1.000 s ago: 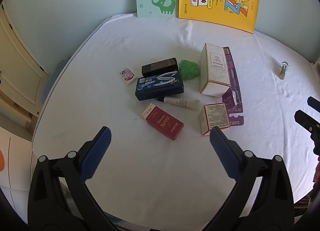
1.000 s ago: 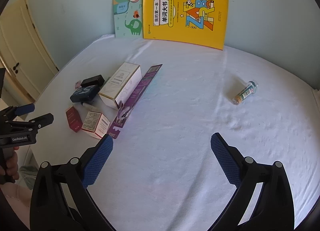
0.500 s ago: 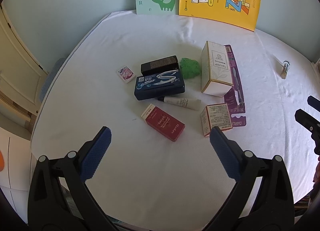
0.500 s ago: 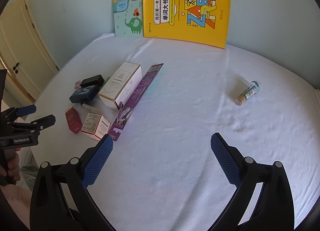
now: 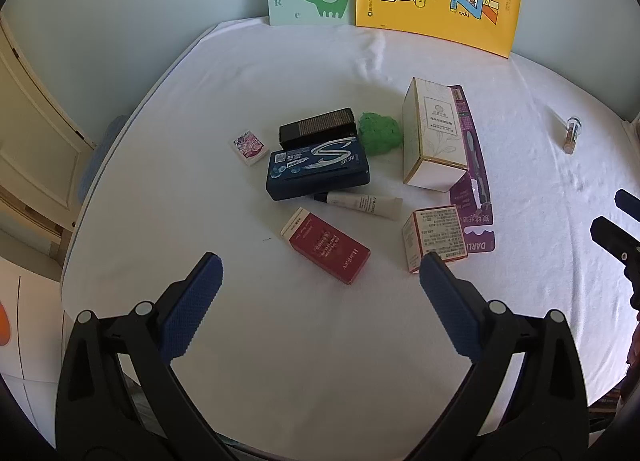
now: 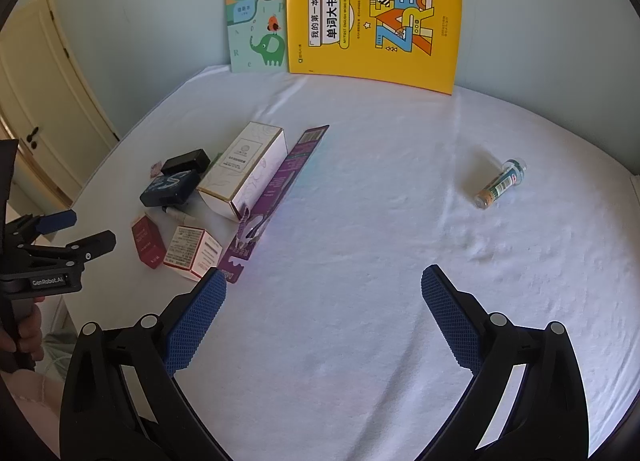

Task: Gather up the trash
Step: 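Move both tools toward the purple package and red box on the bed, then grasp the purple toothbrush package with the right tool while the left tool grasps the red box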

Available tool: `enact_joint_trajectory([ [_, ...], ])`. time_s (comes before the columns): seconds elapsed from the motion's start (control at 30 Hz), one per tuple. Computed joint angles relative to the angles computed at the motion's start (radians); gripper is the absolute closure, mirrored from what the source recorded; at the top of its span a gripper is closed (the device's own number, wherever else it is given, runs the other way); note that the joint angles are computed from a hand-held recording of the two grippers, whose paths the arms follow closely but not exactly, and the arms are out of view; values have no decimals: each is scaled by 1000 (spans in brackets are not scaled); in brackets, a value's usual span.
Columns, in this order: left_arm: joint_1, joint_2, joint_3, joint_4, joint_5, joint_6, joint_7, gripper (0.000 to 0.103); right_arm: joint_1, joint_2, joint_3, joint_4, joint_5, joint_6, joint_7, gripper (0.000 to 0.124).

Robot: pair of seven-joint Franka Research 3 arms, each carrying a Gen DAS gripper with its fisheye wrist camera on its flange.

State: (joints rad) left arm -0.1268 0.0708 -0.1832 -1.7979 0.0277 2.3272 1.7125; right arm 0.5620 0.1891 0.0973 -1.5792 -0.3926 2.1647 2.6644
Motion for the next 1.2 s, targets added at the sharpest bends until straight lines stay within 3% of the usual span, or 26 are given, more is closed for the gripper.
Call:
enact_joint_trajectory([
  [0.27, 10, 49, 0, 57, -28, -73, 4, 7, -10, 15, -3, 1, 33, 54, -38, 27],
  [0.67, 29, 163, -6, 187, -56, -187, -18, 8, -41, 101, -19, 58, 208, 166, -146, 28],
  [0.97, 26, 274, -15, 315, -63, -303, -104, 16, -53, 211, -35, 173, 327, 142, -234, 29],
  [1.07, 16, 303, -14, 346, -41, -326, -136, 19, -61, 248, -35, 210, 371, 120, -263, 43],
  [1.2, 15, 338, -17, 380, -43, -347, -173, 28, -74, 289, -35, 241, 435, 111, -286, 46],
])
